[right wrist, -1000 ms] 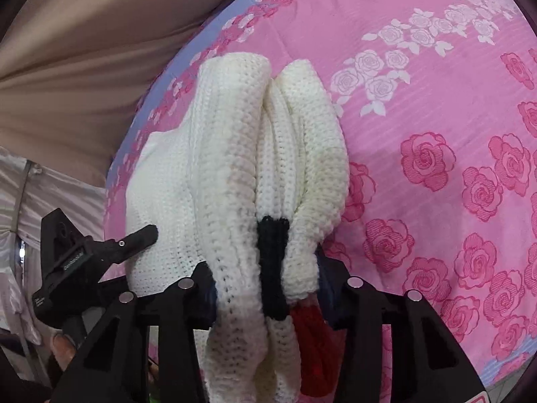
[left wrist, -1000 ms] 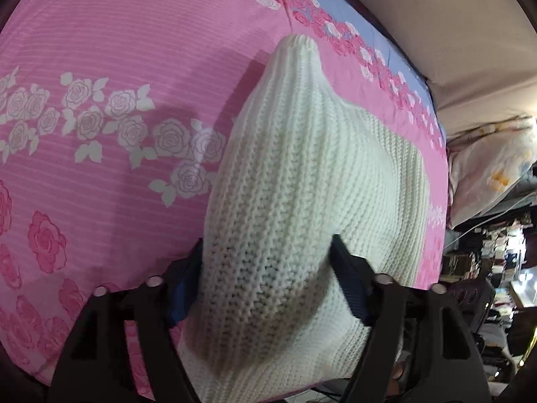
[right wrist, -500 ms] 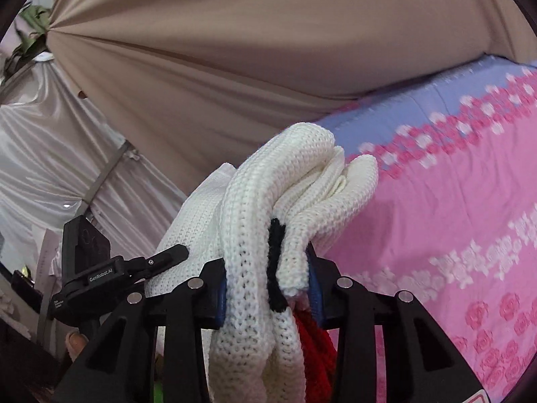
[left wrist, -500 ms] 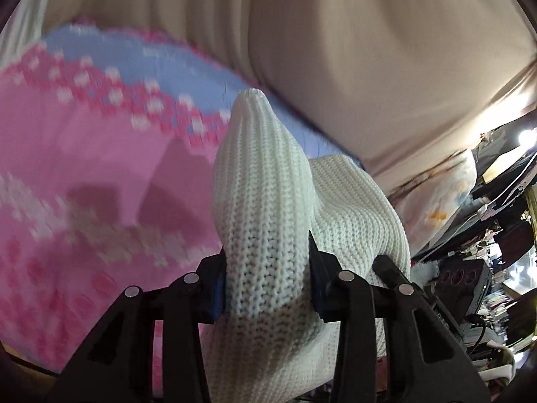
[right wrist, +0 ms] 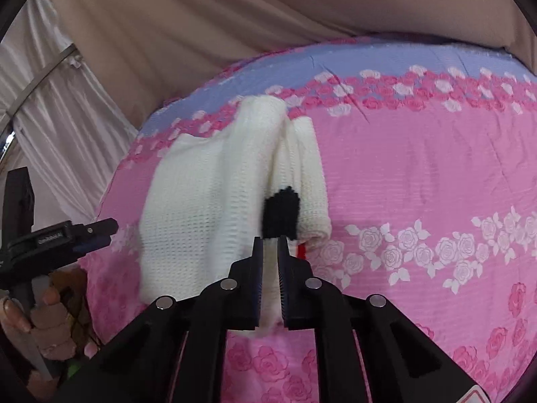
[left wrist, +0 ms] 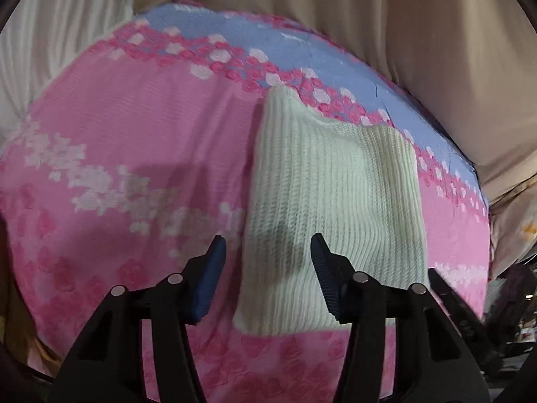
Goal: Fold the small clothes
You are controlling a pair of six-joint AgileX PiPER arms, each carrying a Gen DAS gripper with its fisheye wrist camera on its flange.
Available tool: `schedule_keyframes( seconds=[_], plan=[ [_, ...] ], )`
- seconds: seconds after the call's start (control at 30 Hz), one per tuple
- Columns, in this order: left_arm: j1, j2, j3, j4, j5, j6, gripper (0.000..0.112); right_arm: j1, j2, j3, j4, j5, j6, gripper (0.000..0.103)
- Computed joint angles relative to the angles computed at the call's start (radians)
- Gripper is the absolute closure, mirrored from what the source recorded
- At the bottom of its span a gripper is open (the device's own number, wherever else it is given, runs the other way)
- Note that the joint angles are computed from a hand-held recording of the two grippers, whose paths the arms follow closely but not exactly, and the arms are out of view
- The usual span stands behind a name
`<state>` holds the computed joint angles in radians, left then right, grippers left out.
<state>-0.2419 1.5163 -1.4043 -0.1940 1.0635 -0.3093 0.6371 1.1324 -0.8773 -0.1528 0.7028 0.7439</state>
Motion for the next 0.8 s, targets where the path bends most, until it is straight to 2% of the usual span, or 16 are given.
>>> schedule_keyframes(
  seconds=[0.1,0.17,0.27,0.3,0.33,0.37,0.4,0.43,0.5,0.6,0.8],
  plan=[
    [-0.045,-0.054,0.027,0.036,-0.006,0.001,0.061,0.114,0.020,-0.086,-0.078,0.042,0.093,0.098],
    [-0.099,-0.042,0.019,0.060,-0.025,-0.004,0.060,0.134,0.087,-0.139,-0.093,0.037,0.090,0.098],
    [-0.192,-0.013,0.042,0.148,-0.074,-0.063,0.051,0.098,0.205,-0.125,-0.135,0.047,0.088,0.099],
    [-0.226,0.019,0.058,0.198,-0.098,-0.094,0.050,0.054,0.229,-0.080,-0.124,0.012,0.068,0.103],
    [-0.243,0.047,0.066,0.232,-0.103,-0.120,0.051,-0.009,0.229,-0.005,-0.073,-0.063,0.014,0.103],
    [-0.248,0.072,0.070,0.238,-0.106,-0.125,0.051,-0.050,0.191,0.042,-0.012,-0.117,-0.037,0.103],
    [-0.248,0.085,0.072,0.242,-0.097,-0.133,0.054,-0.067,0.167,0.061,0.010,-0.131,-0.048,0.103],
    [-0.244,0.095,0.071,0.236,-0.086,-0.140,0.055,-0.053,0.142,0.052,-0.008,-0.105,-0.019,0.103],
    [-0.241,0.066,0.086,0.231,-0.095,-0.149,0.055,0.042,0.107,-0.005,-0.128,0.010,0.099,0.103],
    [-0.280,0.018,0.085,0.310,-0.084,-0.190,0.053,0.226,0.053,-0.052,-0.311,0.157,0.298,0.101],
    [-0.352,-0.073,0.092,0.433,-0.068,-0.292,0.041,0.481,0.020,-0.074,-0.509,0.363,0.569,0.089]
  ],
)
